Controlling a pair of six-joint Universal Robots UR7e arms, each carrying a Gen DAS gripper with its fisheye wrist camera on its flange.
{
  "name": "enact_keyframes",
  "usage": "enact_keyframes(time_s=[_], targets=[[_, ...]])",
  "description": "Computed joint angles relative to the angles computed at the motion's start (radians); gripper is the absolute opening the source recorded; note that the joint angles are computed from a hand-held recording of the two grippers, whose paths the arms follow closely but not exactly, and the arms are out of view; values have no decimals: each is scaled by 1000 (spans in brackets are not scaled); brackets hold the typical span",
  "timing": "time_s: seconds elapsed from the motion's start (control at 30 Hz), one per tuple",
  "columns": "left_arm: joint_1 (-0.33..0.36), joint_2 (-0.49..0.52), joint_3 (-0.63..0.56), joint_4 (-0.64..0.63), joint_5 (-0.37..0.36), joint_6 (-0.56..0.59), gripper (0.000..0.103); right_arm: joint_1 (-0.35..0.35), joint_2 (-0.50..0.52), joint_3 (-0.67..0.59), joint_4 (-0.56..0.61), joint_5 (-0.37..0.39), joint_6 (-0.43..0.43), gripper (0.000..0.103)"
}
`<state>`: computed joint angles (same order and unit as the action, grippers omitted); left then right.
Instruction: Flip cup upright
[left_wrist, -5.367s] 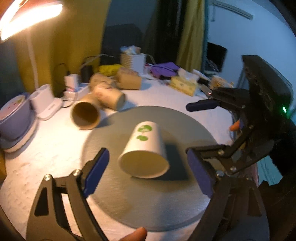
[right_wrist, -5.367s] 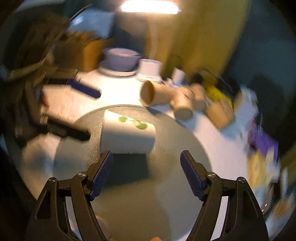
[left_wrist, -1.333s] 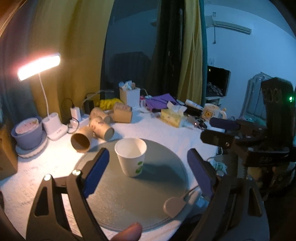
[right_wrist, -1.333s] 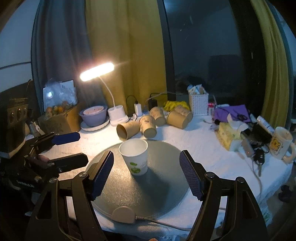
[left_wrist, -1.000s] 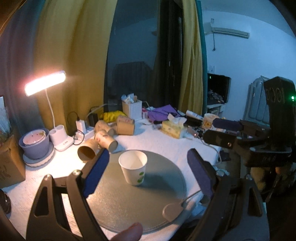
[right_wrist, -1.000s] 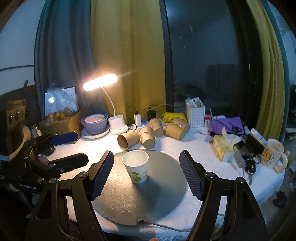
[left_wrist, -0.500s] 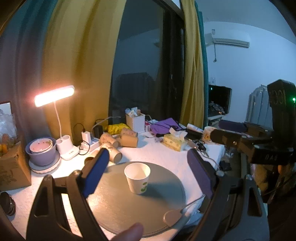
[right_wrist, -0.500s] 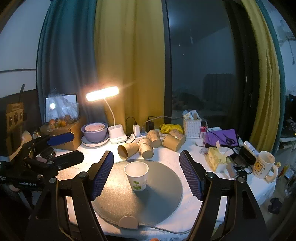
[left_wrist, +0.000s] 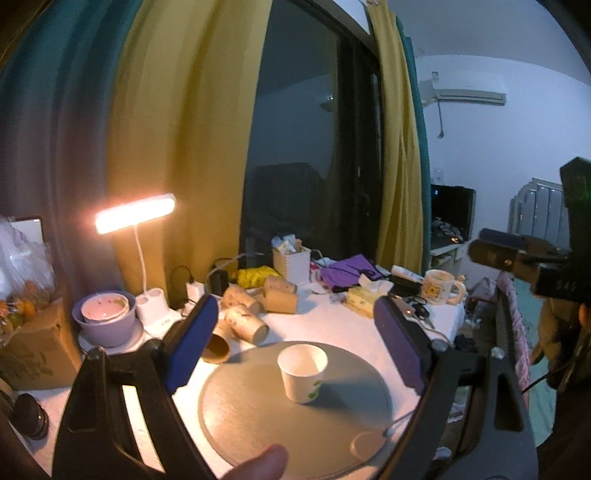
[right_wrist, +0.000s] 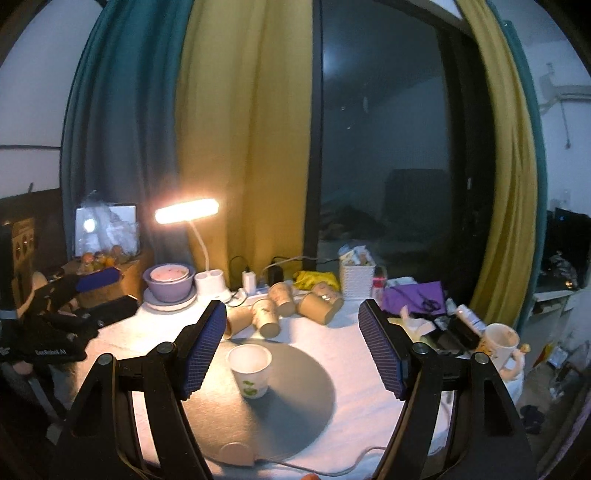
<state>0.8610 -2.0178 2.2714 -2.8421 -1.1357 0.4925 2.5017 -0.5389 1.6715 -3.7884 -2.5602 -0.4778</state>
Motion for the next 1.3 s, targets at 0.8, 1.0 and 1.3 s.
enact_keyframes(time_s=[0.8,1.0,1.3], targets=[[15,20,-1,-7,-18,-12,87,-20,-15,34,-2,-3,37,81],[17,19,2,-7,-23,-13,87,-22,-18,41,4,3,50,81],[13,13,6,2,-27,-24,87,-23,-18,40,11,3,57,81]])
